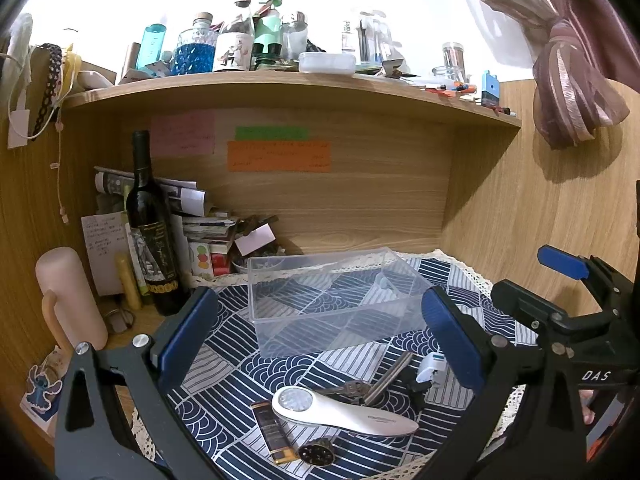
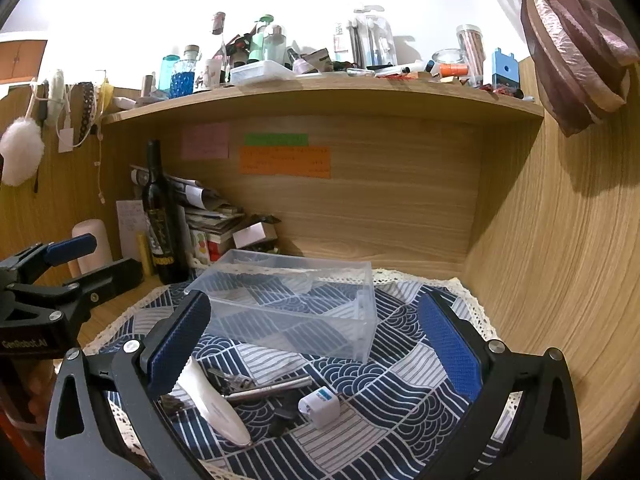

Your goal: Organize rigid objects

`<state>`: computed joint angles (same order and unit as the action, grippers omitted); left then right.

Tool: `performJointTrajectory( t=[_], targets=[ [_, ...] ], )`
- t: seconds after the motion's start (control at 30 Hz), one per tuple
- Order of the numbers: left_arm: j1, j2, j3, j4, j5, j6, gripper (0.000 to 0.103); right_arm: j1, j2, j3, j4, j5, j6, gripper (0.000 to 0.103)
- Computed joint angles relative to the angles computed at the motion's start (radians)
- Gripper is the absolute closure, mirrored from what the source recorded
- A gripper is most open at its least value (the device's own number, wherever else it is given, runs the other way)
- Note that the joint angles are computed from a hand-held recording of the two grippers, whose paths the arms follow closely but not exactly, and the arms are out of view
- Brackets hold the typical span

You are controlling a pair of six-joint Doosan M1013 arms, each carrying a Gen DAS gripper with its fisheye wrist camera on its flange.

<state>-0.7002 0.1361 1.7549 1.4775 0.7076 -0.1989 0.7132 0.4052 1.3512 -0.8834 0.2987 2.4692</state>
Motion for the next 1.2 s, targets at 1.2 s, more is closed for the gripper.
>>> performJointTrajectory(
  t=[1.2],
  targets=[
    [-0.002, 0.005, -0.007, 0.01, -0.001, 0.001, 0.0, -0.002, -0.007, 0.006, -0.005, -0.012, 0.018, 0.0]
  ],
)
